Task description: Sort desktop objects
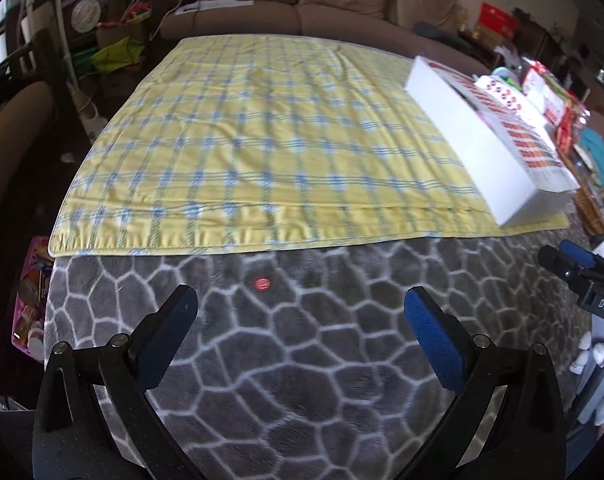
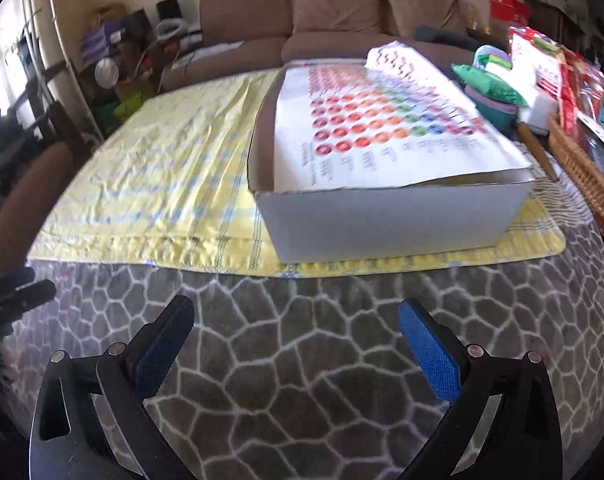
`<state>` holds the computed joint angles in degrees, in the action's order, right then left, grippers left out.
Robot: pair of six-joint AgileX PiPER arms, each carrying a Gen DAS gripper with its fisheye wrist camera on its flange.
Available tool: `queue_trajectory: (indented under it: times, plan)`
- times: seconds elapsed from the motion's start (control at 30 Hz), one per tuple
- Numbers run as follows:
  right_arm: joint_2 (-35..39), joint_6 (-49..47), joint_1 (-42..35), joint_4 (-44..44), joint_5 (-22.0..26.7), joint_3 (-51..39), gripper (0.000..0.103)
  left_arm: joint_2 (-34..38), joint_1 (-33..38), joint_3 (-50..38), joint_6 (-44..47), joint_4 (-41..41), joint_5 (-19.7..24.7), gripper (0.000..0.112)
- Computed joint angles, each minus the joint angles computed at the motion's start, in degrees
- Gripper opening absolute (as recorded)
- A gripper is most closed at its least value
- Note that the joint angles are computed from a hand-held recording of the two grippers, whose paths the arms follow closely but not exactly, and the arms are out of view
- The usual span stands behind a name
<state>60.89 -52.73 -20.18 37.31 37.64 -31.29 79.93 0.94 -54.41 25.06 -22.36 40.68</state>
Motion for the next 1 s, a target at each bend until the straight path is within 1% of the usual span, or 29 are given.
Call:
queue_trajectory:
  times: [0.1,0.17,0.23,0.33,0.37,0.43,0.57,0.7,0.83,0.9,0.93,1.0]
  plan:
    - [2.21,5.61,5.46,-5.06,-5.85,0.07,0.103,1.41,-1.05,0.16,-2.47,1.63,-1.7,0.103]
    - [3.82,6.64,6.74,-7.19,-8.57,-0.12,0.103,2.13,-2.72,0.06,-4.89,3.05,-2.8,0.103]
    - [5.41,5.56,5.88,-7.18,-9.98,-0.38,0.103,2.34,-4.68,0.25,-6.89,3.7,-4.27,0.103]
    - [6.99,0.28,2.37,-2.75,-9.62,-0.96,0.103,3.43,-8.54,-0.16,-13.07,7.35,-6.66,0.103]
    - [7.63,-1.16,1.49,-1.53,-10.22,-1.05,0.103,4.47,-10.26,-0.7,-15.95,9.22,-7.19,0.103]
    - [8.87,-3.15,0.23,0.28,-10.89,-1.33,0.103,6.23,-12.82,-2.0,-21.53,13.64,-7.49,0.103]
    - [12.48,-6.02,-1.06,1.85,-11.75,-2.37,0.103,8.42,-16.35,-3.71,-26.06,16.21,-7.75,0.103]
    - [14.71,-9.6,-2.08,4.85,-11.86,-2.94,0.103,10.73,-19.51,-4.81,-34.91,23.11,-8.25,0.103]
    - [15.86,-8.15,-1.68,4.12,-12.85,-3.01,0.103,11.22,-21.53,-4.13,-42.47,30.01,-10.12,0.103]
    - [15.91,-5.86,-0.66,1.89,-13.9,-2.9,0.103,11.51,-23.26,-3.43,-49.02,36.53,-11.04,0.103]
    - [15.92,-5.06,-0.33,1.2,-14.2,-2.89,0.103,11.38,-23.66,-2.86,-51.35,38.25,-11.83,0.103]
    - [15.97,-4.26,-0.08,0.69,-14.51,-2.87,0.103,11.39,-23.85,-2.65,-53.19,39.49,-12.15,0.103]
